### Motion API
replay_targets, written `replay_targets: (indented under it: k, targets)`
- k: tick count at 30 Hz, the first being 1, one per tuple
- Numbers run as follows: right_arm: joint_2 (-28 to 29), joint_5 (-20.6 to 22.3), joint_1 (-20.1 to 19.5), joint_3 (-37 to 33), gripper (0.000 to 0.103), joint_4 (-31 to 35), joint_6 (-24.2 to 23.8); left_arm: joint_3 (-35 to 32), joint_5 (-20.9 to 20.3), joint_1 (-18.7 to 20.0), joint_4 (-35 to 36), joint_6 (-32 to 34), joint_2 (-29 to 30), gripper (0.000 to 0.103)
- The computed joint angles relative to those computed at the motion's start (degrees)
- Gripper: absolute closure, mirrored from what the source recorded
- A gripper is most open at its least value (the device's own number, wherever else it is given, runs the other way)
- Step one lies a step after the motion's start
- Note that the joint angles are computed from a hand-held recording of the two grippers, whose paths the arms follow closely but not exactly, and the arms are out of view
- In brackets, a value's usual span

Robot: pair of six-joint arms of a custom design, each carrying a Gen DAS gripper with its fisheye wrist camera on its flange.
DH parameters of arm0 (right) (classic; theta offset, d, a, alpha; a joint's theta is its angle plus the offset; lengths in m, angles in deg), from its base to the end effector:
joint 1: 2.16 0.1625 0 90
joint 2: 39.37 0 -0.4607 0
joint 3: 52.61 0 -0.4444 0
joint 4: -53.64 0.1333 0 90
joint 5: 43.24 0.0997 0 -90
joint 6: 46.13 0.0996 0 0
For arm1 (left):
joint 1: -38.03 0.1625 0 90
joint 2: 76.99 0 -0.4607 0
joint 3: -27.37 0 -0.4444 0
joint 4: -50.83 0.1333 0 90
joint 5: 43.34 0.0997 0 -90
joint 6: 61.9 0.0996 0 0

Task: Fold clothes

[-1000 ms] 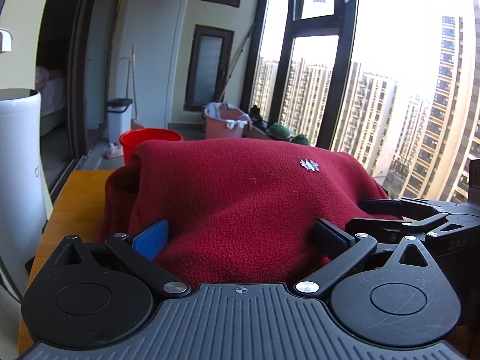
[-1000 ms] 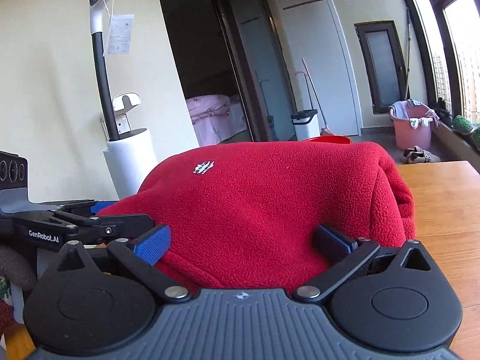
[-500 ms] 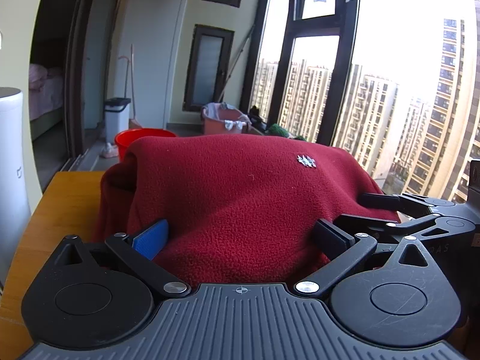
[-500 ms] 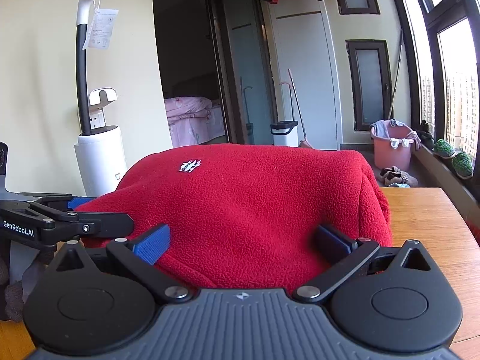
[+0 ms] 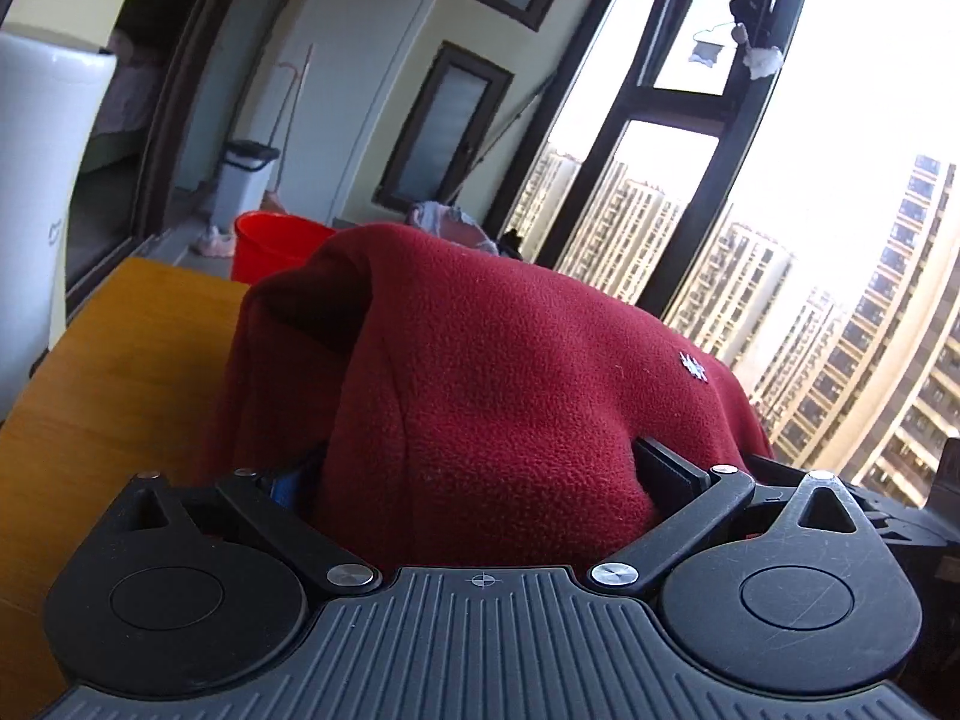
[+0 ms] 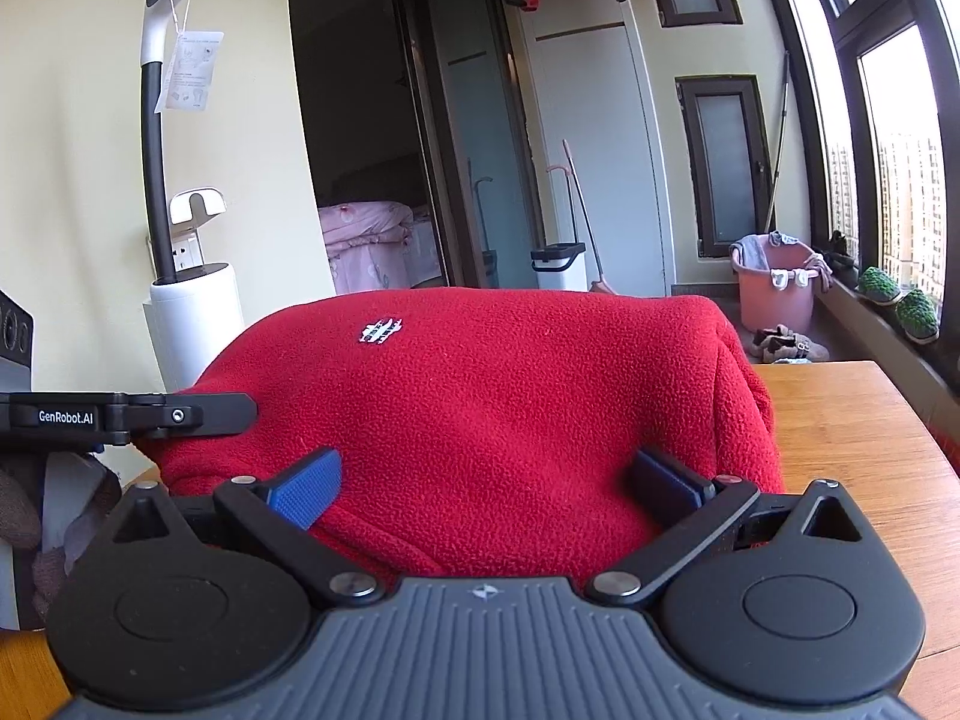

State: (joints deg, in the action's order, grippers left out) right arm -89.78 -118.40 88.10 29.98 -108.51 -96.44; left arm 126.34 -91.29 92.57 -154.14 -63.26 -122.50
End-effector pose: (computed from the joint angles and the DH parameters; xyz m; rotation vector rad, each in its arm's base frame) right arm 0.1625 -0.8073 0.2711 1.3474 -2.5344 1.1027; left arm -0.2432 -0.6862 0.1864 0.1726 2.3687 -1.5882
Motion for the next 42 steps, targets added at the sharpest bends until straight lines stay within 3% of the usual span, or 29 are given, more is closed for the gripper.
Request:
replay_targets:
  k: [1, 6, 14, 21, 33, 42]
  targets:
    - [-0.03, -0.24, 0.08, 0.17, 0.0, -0.28, -0.18, 0.38, -0.57, 0.2, -0.06, -1.31, -0.2, 0.0]
    - [0.23, -2.67, 0.92, 1.36, 0.0, -4.02, -0.18, -0.42, 2.95, -0.79, -3.96, 6.32, 1.34, 0.0]
    - [0.0, -6.74, 2.15, 5.18, 0.0, -13.01, 2.45, -0.68, 3.33, -0.86, -3.35, 5.33, 1.3, 0.0]
    - [0.06, -5.23, 1.54, 3.58, 0.0, -9.18, 5.01, -0.48, 2.35, -0.43, -2.52, 3.82, 0.84, 0.0]
    - [2.7, -8.73, 3.05, 1.93, 0.0, -12.87, 4.94, -2.42, 2.22, 0.79, -2.57, 2.27, 1.61, 0.0]
    - [2.52, -6.76, 2.42, 1.41, 0.0, -11.31, 6.37, -1.91, 1.85, 0.88, -3.2, 1.74, 1.44, 0.0]
